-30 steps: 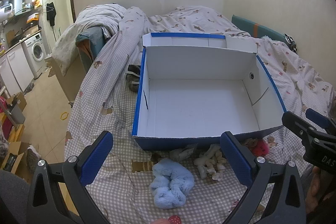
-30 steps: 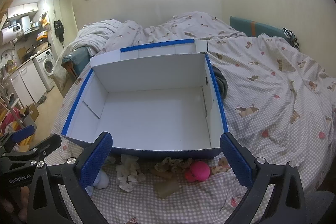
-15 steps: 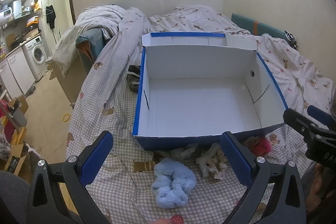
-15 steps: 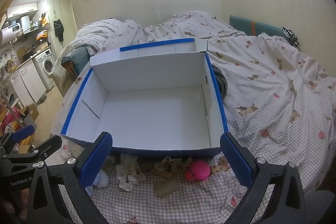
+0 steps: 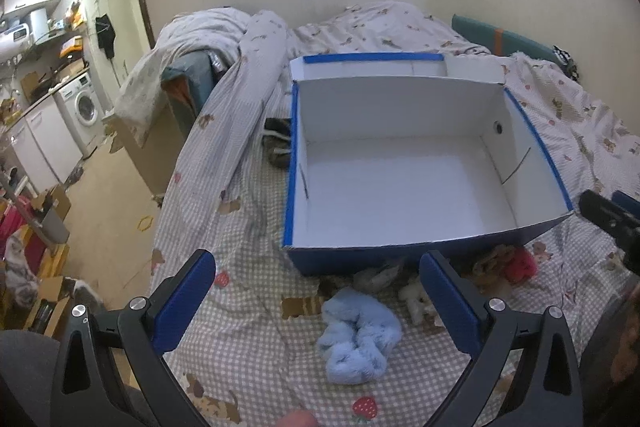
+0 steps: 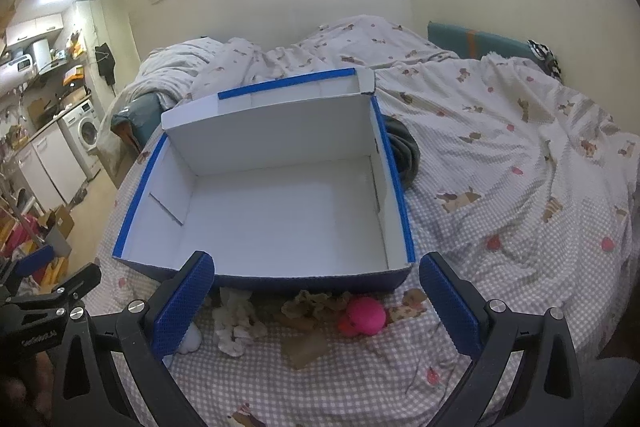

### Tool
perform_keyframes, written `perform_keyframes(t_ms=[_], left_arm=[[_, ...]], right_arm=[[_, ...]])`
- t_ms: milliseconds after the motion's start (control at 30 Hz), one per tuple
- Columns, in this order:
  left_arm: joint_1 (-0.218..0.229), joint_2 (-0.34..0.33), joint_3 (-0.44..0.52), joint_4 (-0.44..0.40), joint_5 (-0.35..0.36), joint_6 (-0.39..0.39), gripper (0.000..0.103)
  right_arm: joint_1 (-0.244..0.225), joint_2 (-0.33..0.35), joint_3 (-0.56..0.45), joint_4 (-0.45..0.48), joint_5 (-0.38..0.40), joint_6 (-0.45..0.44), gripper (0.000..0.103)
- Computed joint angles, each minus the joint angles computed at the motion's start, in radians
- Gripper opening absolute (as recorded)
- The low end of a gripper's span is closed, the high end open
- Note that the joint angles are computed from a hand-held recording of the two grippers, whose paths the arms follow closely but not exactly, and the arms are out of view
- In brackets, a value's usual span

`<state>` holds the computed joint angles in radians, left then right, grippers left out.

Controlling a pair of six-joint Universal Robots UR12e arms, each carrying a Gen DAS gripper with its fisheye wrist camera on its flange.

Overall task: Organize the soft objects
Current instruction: 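Grasp the light-blue fluffy plush with the left tool while the right tool grasps the pink duck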

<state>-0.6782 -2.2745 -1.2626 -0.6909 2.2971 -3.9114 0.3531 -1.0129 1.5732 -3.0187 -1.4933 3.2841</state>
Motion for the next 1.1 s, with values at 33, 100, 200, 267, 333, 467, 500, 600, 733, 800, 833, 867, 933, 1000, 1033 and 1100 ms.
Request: perform_keyframes(t_ms=[33, 100, 200, 267, 333, 467, 500, 600, 733, 800, 833, 867, 933, 1000, 1033, 1100], left_arm=[[0.001, 0.003, -0.001, -0.015, -0.002, -0.011, 0.102], [0.001, 0.006, -0.002, -0.038, -0.004, -0.025, 0.102], [-0.004, 0.01, -0.001, -0.078, 0.006, -0.035, 0.102], [-0.006, 0.015, -0.002, -0.093, 0.0, -0.043, 0.102], [-0.005, 0.024, -0.001, -0.112, -0.025, -0.049, 0.102], [0.005, 0.043, 0.019, -0.222, -0.06, -0.131, 0.102], [0.01, 0.047, 0.021, -0.243, -0.069, -0.151, 0.102], [0.033, 0.063, 0.021, -0.289, -0.128, -0.203, 0.102], [0.066, 0.055, 0.045, -0.374, -0.239, -0.211, 0.102], [0.083, 0.046, 0.055, -0.401, -0.324, -0.207, 0.102], [0.093, 0.04, 0.056, -0.402, -0.385, -0.197, 0.102], [0.101, 0.034, 0.054, -0.393, -0.43, -0.189, 0.102], [0.113, 0.015, 0.055, -0.372, -0.507, -0.181, 0.102], [0.122, -0.009, 0.068, -0.369, -0.549, -0.171, 0.102], [0.129, -0.025, 0.075, -0.365, -0.576, -0.16, 0.102], [0.139, -0.048, 0.093, -0.368, -0.635, -0.147, 0.102]], right_arm=[[-0.002, -0.003, 0.004, 0.0, 0.003, 0.003, 0.103], [-0.007, -0.011, 0.011, 0.011, 0.015, 0.005, 0.103], [-0.017, -0.023, 0.011, 0.07, 0.055, 0.0, 0.103], [-0.024, -0.032, 0.007, 0.121, 0.092, -0.01, 0.103], [-0.026, -0.044, 0.0, 0.183, 0.109, -0.035, 0.103], [-0.044, -0.065, -0.007, 0.238, 0.188, -0.013, 0.103], [-0.049, -0.063, -0.017, 0.257, 0.211, -0.015, 0.103], [-0.056, -0.044, -0.066, 0.341, 0.261, -0.063, 0.103], [-0.051, -0.013, -0.11, 0.391, 0.246, -0.125, 0.103], [-0.053, 0.0, -0.122, 0.405, 0.257, -0.125, 0.103], [-0.055, 0.008, -0.127, 0.414, 0.265, -0.12, 0.103], [-0.057, 0.015, -0.132, 0.422, 0.27, -0.112, 0.103], [-0.061, 0.028, -0.137, 0.44, 0.271, -0.092, 0.103], [-0.061, 0.045, -0.157, 0.489, 0.249, -0.058, 0.103], [-0.06, 0.052, -0.167, 0.514, 0.233, -0.039, 0.103], [-0.058, 0.064, -0.182, 0.536, 0.224, -0.014, 0.103]])
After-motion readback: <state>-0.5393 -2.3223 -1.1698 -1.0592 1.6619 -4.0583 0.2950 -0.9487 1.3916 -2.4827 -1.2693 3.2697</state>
